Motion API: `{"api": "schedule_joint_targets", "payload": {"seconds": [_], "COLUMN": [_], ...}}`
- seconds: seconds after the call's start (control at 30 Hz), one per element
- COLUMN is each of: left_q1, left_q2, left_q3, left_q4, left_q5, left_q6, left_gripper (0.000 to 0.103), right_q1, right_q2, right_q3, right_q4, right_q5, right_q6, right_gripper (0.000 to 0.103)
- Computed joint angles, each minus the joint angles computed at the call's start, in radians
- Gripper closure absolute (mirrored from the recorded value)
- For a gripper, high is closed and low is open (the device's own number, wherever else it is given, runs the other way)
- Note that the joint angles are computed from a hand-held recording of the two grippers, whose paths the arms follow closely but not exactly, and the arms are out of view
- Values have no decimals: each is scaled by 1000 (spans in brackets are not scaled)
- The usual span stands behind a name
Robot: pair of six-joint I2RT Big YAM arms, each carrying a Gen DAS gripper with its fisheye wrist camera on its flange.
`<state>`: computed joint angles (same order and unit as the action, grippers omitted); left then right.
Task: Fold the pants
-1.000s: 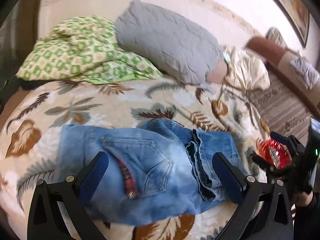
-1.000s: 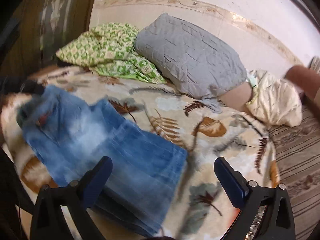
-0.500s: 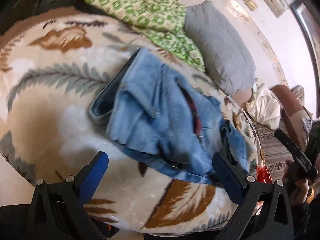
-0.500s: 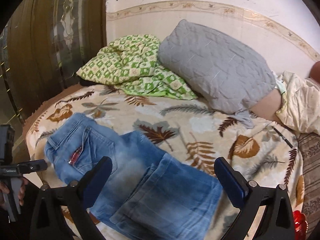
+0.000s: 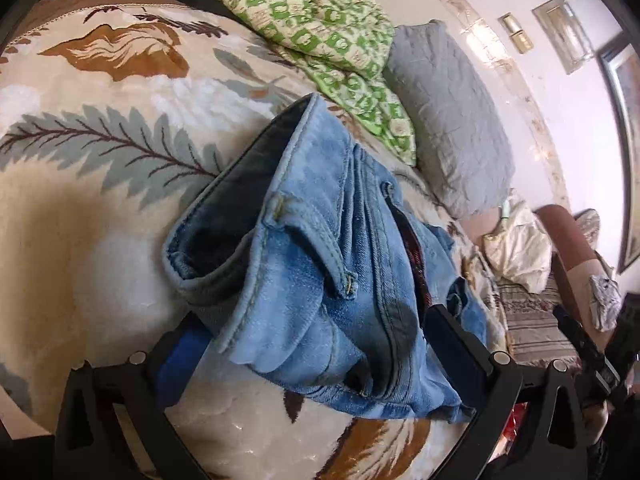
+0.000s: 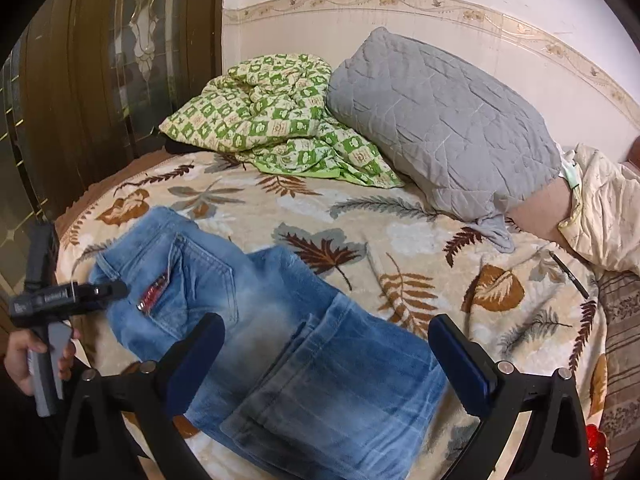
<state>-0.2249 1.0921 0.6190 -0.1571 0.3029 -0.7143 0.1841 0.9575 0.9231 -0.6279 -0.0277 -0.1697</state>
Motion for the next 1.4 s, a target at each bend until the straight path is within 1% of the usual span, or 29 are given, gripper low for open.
{"api": "schedule_joint_targets", "payload": {"seconds": [0.03,0.07,0.1,0.13,0.2,0.23,0.27,0.3,0.37,0.4,0.43,0.47,0.5,0.53,0.57,0.6,0.67,0.7,0.77,0.87,0.93,1.03,1.07,1.13,1.2,1.27,1.4], "left_q1": [6,8,11,24,57,82,91,92,61,46,27,15,15,27,48,59,43,27,14,17,17,17,19,25,26,22,25], "left_q2": [-5,-8,-13,-22,-33,-32,-29,-28,-32,-34,-37,-41,-42,-41,-39,-39,-44,-49,-52,-44,-43,-50,-50,-47,-47,-44,-43], "left_q3": [-8,-11,-13,-24,-55,-77,-85,-86,-75,-70,-66,-62,-61,-66,-77,-83,-77,-76,-75,-78,-83,-95,-96,-98,-99,-96,-95], "left_q4": [8,9,9,23,87,147,172,177,147,132,111,85,71,70,94,105,83,72,67,87,99,111,114,122,125,123,123], "left_q5": [12,15,17,36,87,128,143,144,90,61,12,-38,-63,-58,-17,0,-31,-62,-86,-82,-85,-84,-81,-70,-69,-76,-70], "left_q6": [11,15,14,-1,-58,-109,-125,-126,-78,-52,-31,-22,-25,-38,-56,-60,-25,-4,13,16,24,31,31,30,33,36,30], "left_gripper": [0,3,6,6,6,6,6,6,6,11,17,33,50,53,55,57,61,63,64,65,65,65,65,65,65,64,64], "right_q1": [5,13,21,34,59,72,82,99,120,133,141,154,169,184,197,208,236,254,290,340,373,405,413,426,444,458,475], "right_q2": [5,12,17,26,40,48,55,67,89,107,119,139,159,182,203,225,293,328,422,556,651,807,868,960,1037,1086,1166], "right_q3": [8,18,26,37,54,62,68,78,96,111,123,143,165,193,219,246,330,372,482,636,747,933,1007,1117,1207,1262,1360], "right_q4": [-3,-7,-10,-14,-21,-24,-26,-29,-35,-42,-48,-59,-72,-89,-106,-126,-193,-223,-313,-422,-496,-646,-709,-802,-881,-930,-1012], "right_q5": [1,4,9,17,33,41,47,58,67,68,66,62,57,52,45,36,4,10,-8,-16,2,31,35,55,107,155,214], "right_q6": [2,4,4,1,-10,-16,-20,-26,-26,-23,-20,-18,-17,-18,-19,-18,-12,5,9,2,3,40,50,71,67,59,53], "right_gripper": [0,0,0,0,0,0,0,0,0,0,0,0,0,0,0,0,0,0,0,0,1,1,1,1,2,2,11]}}
